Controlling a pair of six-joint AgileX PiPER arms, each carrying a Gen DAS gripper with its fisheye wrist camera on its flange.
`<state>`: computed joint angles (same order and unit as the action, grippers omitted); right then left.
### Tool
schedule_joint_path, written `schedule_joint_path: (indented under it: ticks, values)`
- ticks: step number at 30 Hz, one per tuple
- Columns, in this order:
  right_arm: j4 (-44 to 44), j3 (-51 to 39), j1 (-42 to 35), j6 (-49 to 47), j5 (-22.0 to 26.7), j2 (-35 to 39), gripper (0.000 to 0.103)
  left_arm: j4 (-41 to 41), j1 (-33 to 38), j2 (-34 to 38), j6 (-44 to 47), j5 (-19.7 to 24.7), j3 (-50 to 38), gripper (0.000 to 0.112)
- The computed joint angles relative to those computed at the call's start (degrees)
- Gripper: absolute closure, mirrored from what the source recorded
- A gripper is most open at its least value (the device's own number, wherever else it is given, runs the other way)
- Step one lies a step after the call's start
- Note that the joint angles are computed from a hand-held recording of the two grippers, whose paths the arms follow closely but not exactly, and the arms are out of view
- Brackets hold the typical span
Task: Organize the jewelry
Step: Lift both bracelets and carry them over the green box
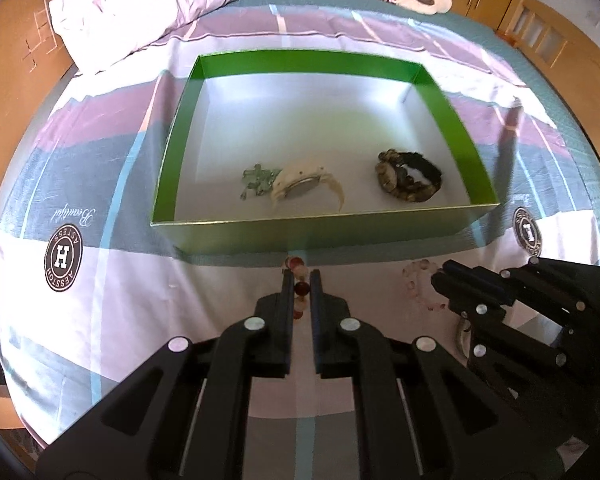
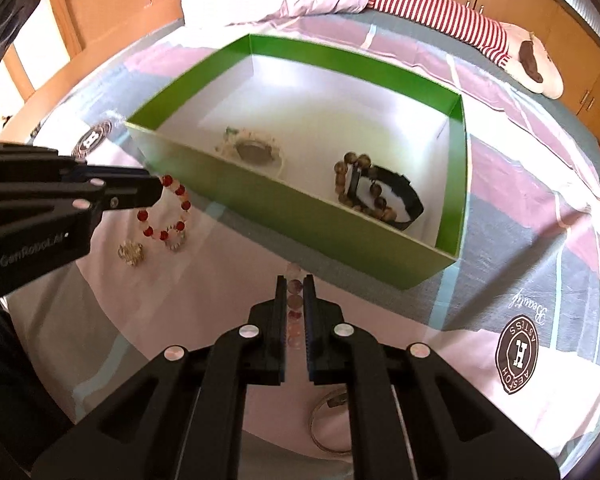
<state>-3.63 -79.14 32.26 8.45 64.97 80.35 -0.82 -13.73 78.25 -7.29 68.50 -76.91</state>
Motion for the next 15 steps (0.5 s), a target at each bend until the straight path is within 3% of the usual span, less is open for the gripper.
schedule_joint_path:
  ticks: [4,11,15]
  values:
    - [1.52,1.16,-1.16,0.91,-2.71,-1.84,0.096,-0.20,0.46,-1.30,-0.07,-1.01,0.38,0.105]
    - [0.71,2.11,0.41,3.44,-5.80,-2.80,0.096,11.00,-4.89,-4.17,-7.00,-3.96,1.71,0.105]
    - [0.23,2.51,1.17,4.64,-6.80,-3.08,0.096,13.06,-6.04,-5.15,-7.86,-4.75,2.12,0.105]
